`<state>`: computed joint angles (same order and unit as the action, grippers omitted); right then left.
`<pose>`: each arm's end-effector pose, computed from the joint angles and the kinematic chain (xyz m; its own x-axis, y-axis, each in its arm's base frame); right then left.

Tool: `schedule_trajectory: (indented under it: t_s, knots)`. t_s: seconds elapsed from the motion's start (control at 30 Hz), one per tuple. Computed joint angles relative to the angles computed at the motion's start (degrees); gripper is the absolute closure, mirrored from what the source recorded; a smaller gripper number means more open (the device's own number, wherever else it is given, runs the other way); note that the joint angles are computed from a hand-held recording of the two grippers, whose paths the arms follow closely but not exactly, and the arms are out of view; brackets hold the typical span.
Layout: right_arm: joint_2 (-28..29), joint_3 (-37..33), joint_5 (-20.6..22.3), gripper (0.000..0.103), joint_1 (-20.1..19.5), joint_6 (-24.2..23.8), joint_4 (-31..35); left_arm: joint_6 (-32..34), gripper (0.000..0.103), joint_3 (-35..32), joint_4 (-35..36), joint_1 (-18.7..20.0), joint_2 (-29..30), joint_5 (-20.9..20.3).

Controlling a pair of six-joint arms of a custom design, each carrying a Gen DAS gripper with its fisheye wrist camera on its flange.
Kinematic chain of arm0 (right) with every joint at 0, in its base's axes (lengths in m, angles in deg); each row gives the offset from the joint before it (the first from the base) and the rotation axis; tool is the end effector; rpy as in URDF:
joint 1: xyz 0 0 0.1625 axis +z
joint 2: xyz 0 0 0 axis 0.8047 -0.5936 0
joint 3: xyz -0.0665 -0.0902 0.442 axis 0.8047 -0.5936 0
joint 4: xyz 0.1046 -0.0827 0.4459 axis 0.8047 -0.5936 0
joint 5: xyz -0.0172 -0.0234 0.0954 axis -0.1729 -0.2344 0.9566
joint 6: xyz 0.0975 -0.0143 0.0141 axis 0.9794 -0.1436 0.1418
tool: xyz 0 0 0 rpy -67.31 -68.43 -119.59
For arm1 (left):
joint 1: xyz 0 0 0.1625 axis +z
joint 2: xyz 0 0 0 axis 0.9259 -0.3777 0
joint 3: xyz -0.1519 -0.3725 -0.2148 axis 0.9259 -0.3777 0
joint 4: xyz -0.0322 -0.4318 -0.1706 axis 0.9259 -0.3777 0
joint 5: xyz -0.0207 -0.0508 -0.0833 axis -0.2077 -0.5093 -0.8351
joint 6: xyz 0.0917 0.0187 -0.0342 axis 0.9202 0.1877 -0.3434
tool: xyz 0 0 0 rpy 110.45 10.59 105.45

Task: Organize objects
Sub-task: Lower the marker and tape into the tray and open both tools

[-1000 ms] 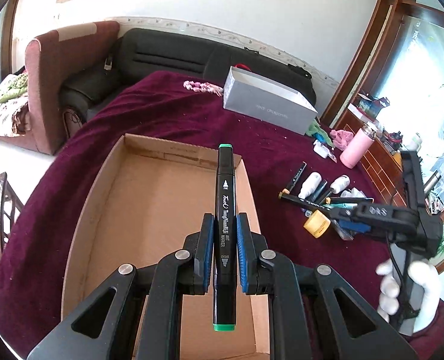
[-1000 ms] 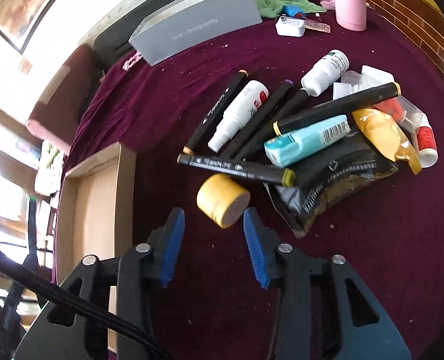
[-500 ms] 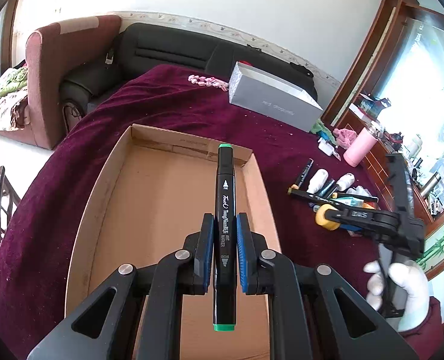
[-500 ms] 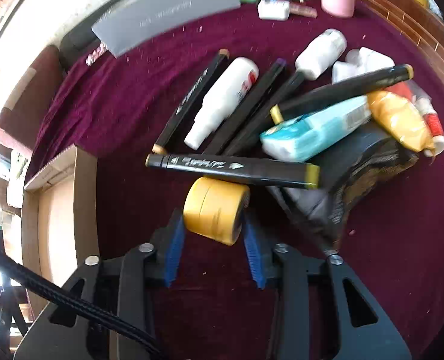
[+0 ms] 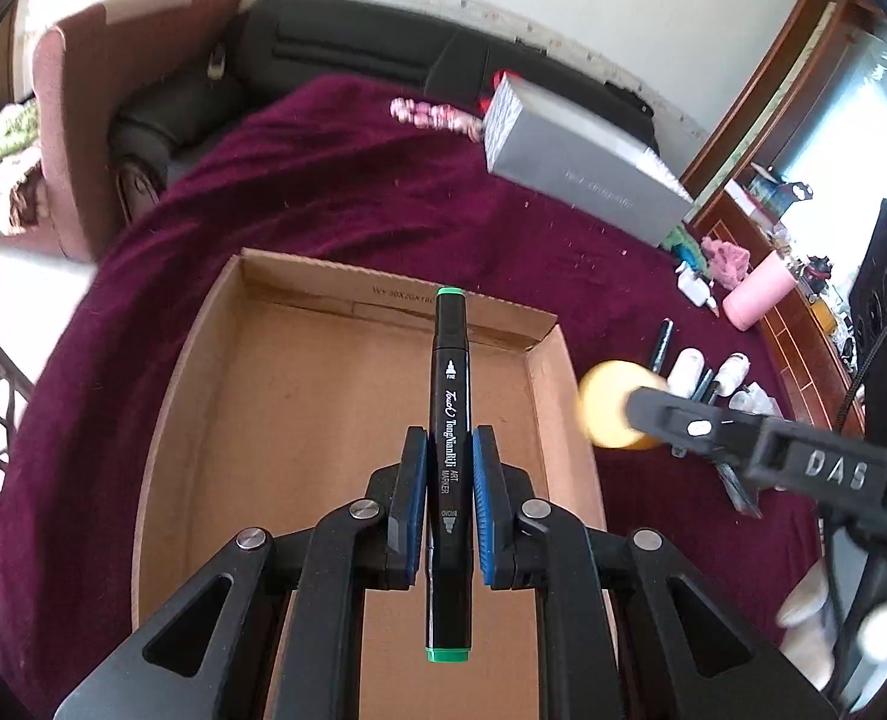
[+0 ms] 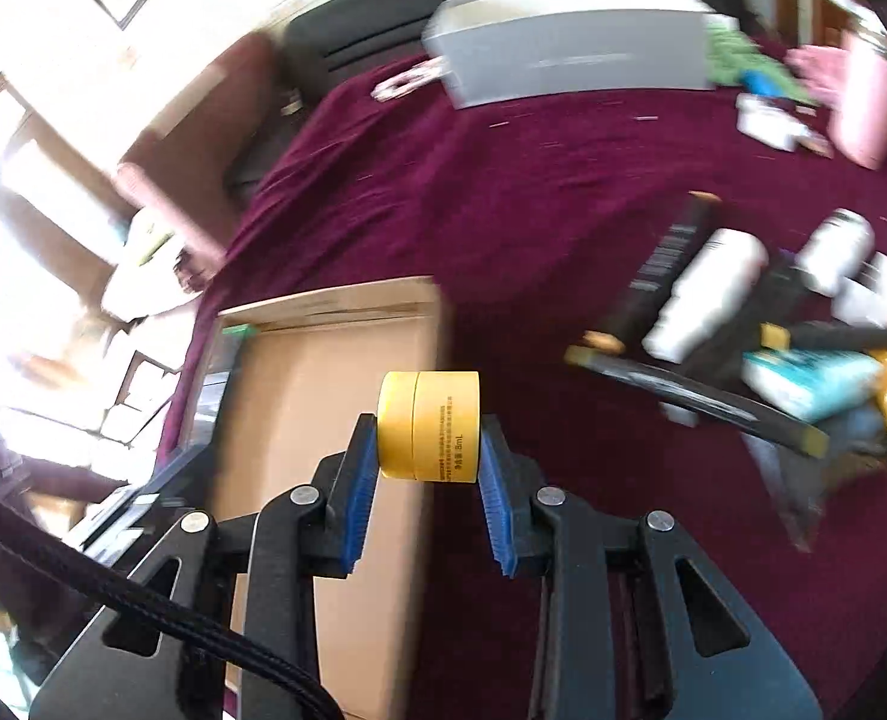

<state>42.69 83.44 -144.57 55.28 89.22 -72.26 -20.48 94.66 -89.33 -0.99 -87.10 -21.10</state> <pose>0.3649 -0.7876 0.0928 -0.9209 -0.0899 0.3793 -0.2359 0.9032 -0.3587 -0.1256 -0.7596 0.2945 -0.9037 0.0768 -0.4212 0.2857 0.8409 -0.4597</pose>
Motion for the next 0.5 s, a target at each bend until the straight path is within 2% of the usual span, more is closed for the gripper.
schedule_trajectory:
  t_s: [0.13, 0.23, 0.5]
  knots:
    - [5.2, -7.2, 0.8, 0.073, -0.1, 1.1, 5.7, -2.8, 0.092, -3.2, 3.9, 1.5, 2.2, -2.5]
    - [8.3, -11.0, -1.8, 0.073, 0.0, 0.1, 7.6, -4.2, 0.092, -4.4, 5.4, 2.4, 3.3, -3.8]
    - [10.2, -13.0, -3.6, 0.073, -0.4, 0.1, 8.6, -5.0, 0.092, -6.1, 5.3, 3.5, 4.9, -4.4]
